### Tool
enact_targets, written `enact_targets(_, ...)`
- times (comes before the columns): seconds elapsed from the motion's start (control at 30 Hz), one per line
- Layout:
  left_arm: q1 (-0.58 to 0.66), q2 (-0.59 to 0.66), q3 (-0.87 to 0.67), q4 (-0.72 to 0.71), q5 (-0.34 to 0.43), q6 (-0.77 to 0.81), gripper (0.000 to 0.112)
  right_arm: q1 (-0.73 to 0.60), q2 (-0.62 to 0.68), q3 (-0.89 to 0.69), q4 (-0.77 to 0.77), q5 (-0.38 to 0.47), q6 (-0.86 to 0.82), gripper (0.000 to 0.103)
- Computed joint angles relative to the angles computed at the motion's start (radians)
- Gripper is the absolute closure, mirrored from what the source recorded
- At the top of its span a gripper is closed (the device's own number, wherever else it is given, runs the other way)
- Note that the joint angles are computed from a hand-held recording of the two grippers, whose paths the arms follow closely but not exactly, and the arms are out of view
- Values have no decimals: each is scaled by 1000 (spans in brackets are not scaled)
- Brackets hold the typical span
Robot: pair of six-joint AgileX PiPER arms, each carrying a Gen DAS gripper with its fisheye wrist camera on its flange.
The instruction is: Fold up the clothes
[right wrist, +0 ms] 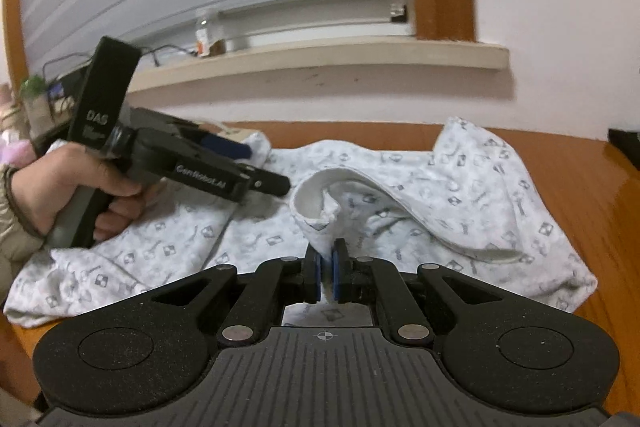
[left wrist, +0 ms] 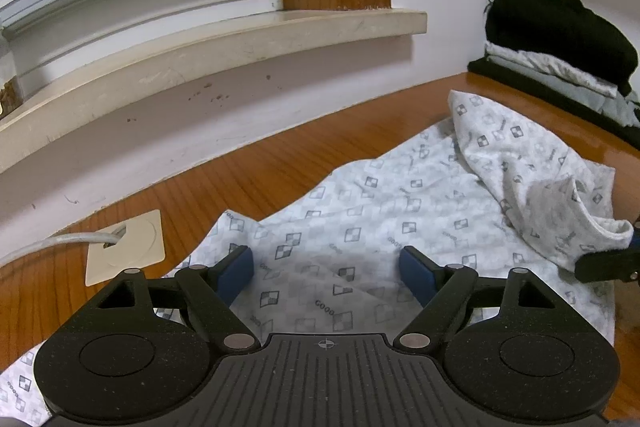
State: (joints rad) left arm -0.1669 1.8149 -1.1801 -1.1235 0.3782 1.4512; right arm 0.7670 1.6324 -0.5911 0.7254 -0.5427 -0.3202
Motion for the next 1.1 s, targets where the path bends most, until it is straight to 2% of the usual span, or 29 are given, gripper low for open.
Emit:
enact_targets(0.13,-3,-8,8,-26,-9,26,30,19,27,11,-12,-62,50,96)
enact_targets(0.2,-15,-36,33,-110,-45,107,38,29,32,24,-20,-94,77,96)
enact_targets(0.27,-26,-68,33,-125,-30,102,44,30,37,39,-44,-119,122,96)
enact_targets(0.33,-40,-97,6,-79,42,35,68,26,40,57,-80,-140,180,96)
enact_targets(0.4,-66,-120,-26,-46,109,-14,75,21,39,70,-102,-164,221,96)
enact_targets(0.5,-164,-128,-87,59,160,-115,76,16,39,89,-129,-201,276,95)
enact_targets(0.6,-277,-85,-181,260,177,-301,75,26,43,94,-119,-224,269,96)
enact_targets(0.7,-336,-23,-270,457,213,-468,74,36,46,99,-108,-245,261,96)
enact_targets(0.77,-337,-3,-288,483,239,-484,70,40,48,102,-104,-258,257,96)
enact_targets(0.8,-332,8,-300,486,252,-486,64,39,48,104,-111,-263,265,96)
enact_targets(0.97,-329,55,-366,540,316,-514,55,25,50,106,-142,-264,286,96)
enact_targets(1.1,-386,116,-469,647,358,-598,54,56,63,99,-85,-289,232,96)
